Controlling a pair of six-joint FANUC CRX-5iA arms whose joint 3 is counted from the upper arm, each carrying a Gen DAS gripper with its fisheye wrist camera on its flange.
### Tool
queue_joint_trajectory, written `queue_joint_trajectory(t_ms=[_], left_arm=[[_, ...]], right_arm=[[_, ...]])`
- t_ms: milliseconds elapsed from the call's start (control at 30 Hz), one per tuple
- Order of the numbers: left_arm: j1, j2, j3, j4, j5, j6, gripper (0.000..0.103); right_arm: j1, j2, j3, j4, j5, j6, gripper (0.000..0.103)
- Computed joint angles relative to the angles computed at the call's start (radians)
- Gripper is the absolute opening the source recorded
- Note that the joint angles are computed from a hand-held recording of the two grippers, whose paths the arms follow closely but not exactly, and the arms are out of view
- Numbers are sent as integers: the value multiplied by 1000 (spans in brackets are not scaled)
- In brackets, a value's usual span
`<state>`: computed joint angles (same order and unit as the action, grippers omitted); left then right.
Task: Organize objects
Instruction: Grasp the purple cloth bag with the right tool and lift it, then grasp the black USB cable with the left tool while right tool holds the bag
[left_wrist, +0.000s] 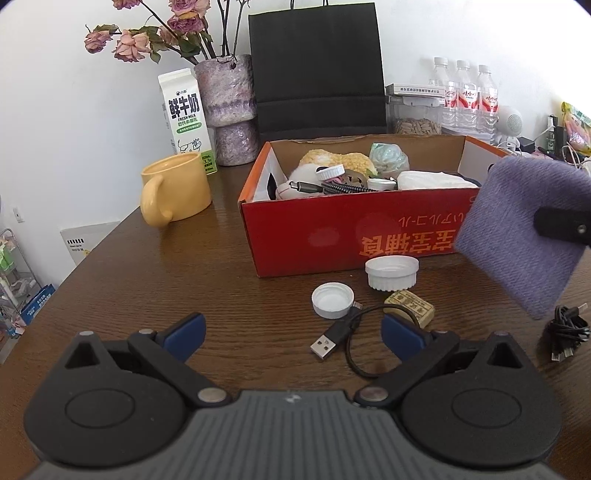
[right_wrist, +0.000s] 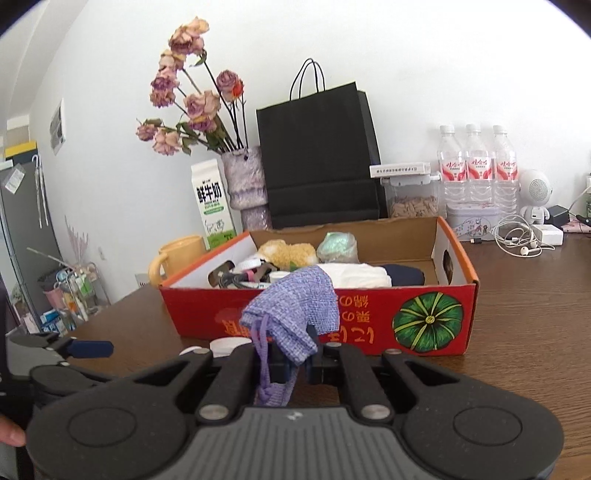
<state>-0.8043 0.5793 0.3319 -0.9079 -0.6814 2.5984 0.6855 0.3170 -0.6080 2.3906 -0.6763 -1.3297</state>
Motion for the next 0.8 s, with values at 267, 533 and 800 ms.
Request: queue_joint_trajectory(t_ms=[267,533,800], left_arm=[[44,40,40,132,17,-96,103],[81,30,10,225,78,-125,103],[77,31,12,217,71,-114,102]], right_arm=[[5,-19,-31,38,-63,-34,7],[16,-16,-31,31,-71,-20,7],[28,-9,-29,-6,-79,0,7]])
